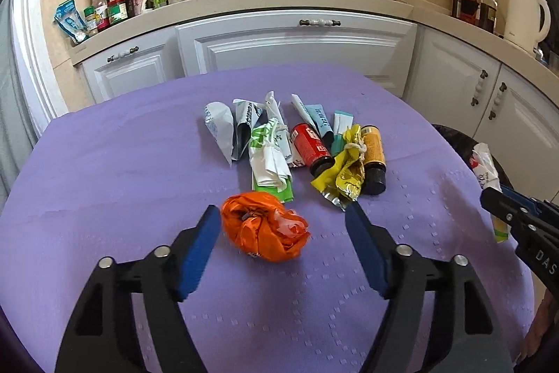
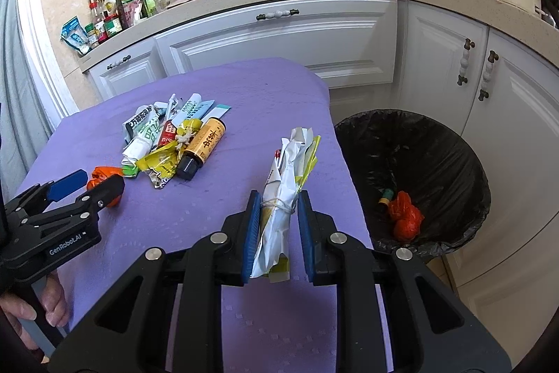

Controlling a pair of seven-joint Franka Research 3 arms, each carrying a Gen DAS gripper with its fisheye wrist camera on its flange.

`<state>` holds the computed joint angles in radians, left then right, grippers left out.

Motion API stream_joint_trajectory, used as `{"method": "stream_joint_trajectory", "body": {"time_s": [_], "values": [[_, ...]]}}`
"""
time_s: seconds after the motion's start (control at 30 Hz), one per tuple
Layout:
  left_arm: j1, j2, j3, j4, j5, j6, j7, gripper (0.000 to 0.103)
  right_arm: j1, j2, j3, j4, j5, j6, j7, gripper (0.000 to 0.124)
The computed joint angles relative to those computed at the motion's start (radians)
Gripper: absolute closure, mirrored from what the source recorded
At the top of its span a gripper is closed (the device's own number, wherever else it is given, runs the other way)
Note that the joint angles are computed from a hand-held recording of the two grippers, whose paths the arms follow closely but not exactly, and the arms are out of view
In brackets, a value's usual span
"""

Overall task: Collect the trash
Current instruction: 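Carry both items over the bin and open both grippers to drop them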

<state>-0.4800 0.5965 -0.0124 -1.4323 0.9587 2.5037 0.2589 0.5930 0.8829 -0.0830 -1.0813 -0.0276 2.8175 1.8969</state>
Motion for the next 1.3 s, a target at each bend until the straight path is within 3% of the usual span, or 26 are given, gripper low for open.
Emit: {"method": "stream_joint_trajectory", "body": {"time_s": [0.17,0.27,0.37,0.57,0.9,1.07,1.3], "values": [[0.030,0.026,-0.023,0.024,-0.088,-0.010,0.052,0.029,-0.006,0.009,0.008,0.016,0.005,-0.011,-0.007,0.103],[0.044,0.026,-0.030,0.012,-0.135,0.010,0.069,0.043,-0.005,0.010,0.007,0.017,0.006,-0.012,-0.007,0.103],[0.042,0.022,-0.024,0.000,-0.147,0.028,0.078,0.047,-0.006,0.012,0.009,0.020,0.008,-0.014,-0.009,0.103],[0.024,0.007,-0.005,-0.017,-0.121,0.042,0.070,0.050,-0.001,0.013,0.004,0.019,0.005,-0.009,-0.006,0.103],[-0.036,0.001,0.021,0.037,0.040,-0.015,-0.004,0.050,0.024,-0.024,-0.049,-0.033,-0.026,0.041,0.040,0.103],[-0.040,0.064,0.010,0.149,0.042,-0.019,0.044,0.050,0.037,-0.021,-0.103,-0.017,-0.062,0.039,0.093,0.103],[-0.052,0.265,0.010,0.470,-0.088,-0.020,0.229,0.050,0.035,-0.006,-0.179,0.009,-0.132,0.035,0.191,0.103]]}}
